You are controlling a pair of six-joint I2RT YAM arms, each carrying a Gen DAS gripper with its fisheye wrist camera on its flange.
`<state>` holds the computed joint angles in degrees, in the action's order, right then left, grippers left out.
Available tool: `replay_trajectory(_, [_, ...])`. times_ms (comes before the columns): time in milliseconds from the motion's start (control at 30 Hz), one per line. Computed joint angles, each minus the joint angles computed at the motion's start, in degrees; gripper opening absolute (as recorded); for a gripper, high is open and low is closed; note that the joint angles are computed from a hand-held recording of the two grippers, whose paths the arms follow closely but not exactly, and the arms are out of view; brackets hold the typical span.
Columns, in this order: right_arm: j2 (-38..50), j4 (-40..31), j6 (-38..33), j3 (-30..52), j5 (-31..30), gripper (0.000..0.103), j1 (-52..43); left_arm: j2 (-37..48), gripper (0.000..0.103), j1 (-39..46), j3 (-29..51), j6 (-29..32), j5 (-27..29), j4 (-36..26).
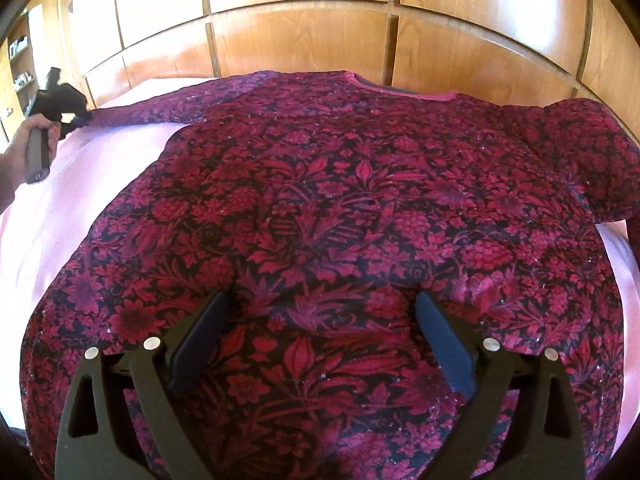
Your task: Fold small clothes
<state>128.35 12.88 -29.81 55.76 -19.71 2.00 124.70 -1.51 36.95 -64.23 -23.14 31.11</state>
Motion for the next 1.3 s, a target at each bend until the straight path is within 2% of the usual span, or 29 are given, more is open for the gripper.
replay_trajectory(33, [-0.01, -0.01, 0.07, 0.05, 0.08, 0.095, 0.08, 0.18, 0.011, -0.88, -0.43, -1.42, -0.32, 0.1])
replay_trajectory(100, [-0.15, 0.05, -0.01, -0.14, 0.05, 0.095, -0.01, -0.68, 0.018, -3.35, -4.26, -4.93, 0.67, 5.34])
replay_trajectory(133, [0.03, 0.07, 0.11, 0.07, 0.14, 0.095, 0.12, -0.92, 0.018, -4.9, -5.28, -5.84, 0.56, 6.69])
replay_trajectory(333, [0.35, -2.31, 0.27, 1.79, -0.28, 0.095, 0.14, -1.59, 0.018, -26.16, -12.74, -6.81, 1.89, 21.65])
replay_trajectory(400, [-0.23, -6.33, -0.3, 3.59, -1.4, 0.095, -0.55, -1.01, 0.039, -34.57, -11.97, -8.61, 1.28, 22.26])
replay_trajectory(467, [-1.29, -8.78, -0.23, 4.59, -2.1, 0.092, -1.88, 0.82, 0.05, -42.86, -10.98, -11.04, 0.4, 25.0])
replay_trajectory(533, [-3.13, -8.28, 0.88, 4.29, -2.04, 0.092, -4.53, 2.21, 0.052, -48.34, -9.23, -13.02, 0.33, 25.5])
replay_trajectory(600, [-4.07, -8.6, 2.35, 5.35, -2.22, 0.092, -8.56, 3.3, 0.052, -53.4, -6.91, -14.99, -0.25, 24.07])
replay_trajectory(633, [-4.05, -9.35, 3.34, 6.69, -2.09, 0.092, -11.33, 3.81, 0.052, -56.14, -4.65, -15.89, -0.52, 21.17])
replay_trajectory(767, [-2.11, -11.85, 4.15, 11.37, 0.23, 0.09, -20.05, 6.79, 0.052, -60.83, 0.91, -18.53, -1.3, 16.53])
replay_trajectory(833, [-0.77, -17.02, 2.57, 14.01, -0.66, 0.081, -23.6, 7.0, 0.052, -63.28, 4.02, -19.76, -3.97, 10.72])
replay_trajectory(867, [0.33, -21.91, 0.78, 16.0, -2.22, 0.071, -25.15, 7.27, 0.046, -63.41, 5.68, -19.78, -4.15, 8.6])
replay_trajectory(900, [1.19, -26.08, -1.26, 17.31, -3.5, 0.062, -26.34, 6.52, 0.029, -63.0, 6.05, -19.46, -3.69, 6.62])
replay_trajectory(933, [0.94, -26.76, -2.69, 16.47, -4.22, 0.06, -27.04, 6.28, 0.026, -63.18, 7.44, -19.95, -3.39, 2.75])
replay_trajectory(967, [-0.12, -25.69, -4.04, 14.34, -4.84, 0.053, -27.66, 6.43, 0.021, -63.49, 8.15, -20.06, -3.77, 1.18])
replay_trajectory(1000, [-1.0, -26.14, -5.21, 13.08, -5.57, 0.04, -28.2, 6.1, 0.017, -63.43, 8.72, -19.45, -4.02, -0.43])
replay_trajectory(1033, [-1.16, -27.89, -5.52, 13.18, -6.46, 0.032, -28.51, 6.48, 0.015, -62.17, 10.11, -18.0, -3.48, -1.82])
replay_trajectory(1100, [-2.05, -28.72, -5.55, 12.27, -7.2, 0.021, -28.91, 5.65, 0.013, -61.67, 13.09, -15.79, -3.99, -8.24])
replay_trajectory(1200, [-5.16, -27.44, -7.22, 9.51, -7.09, 0.018, -28.35, 3.89, 0.013, -62.48, 13.61, -15.99, -5.41, -13.44])
replay_trajectory(1300, [-7.96, -27.47, -9.77, 7.96, -7.93, 0.017, -29.51, 3.54, 0.013, -61.63, 14.09, -15.67, -4.58, -15.47])
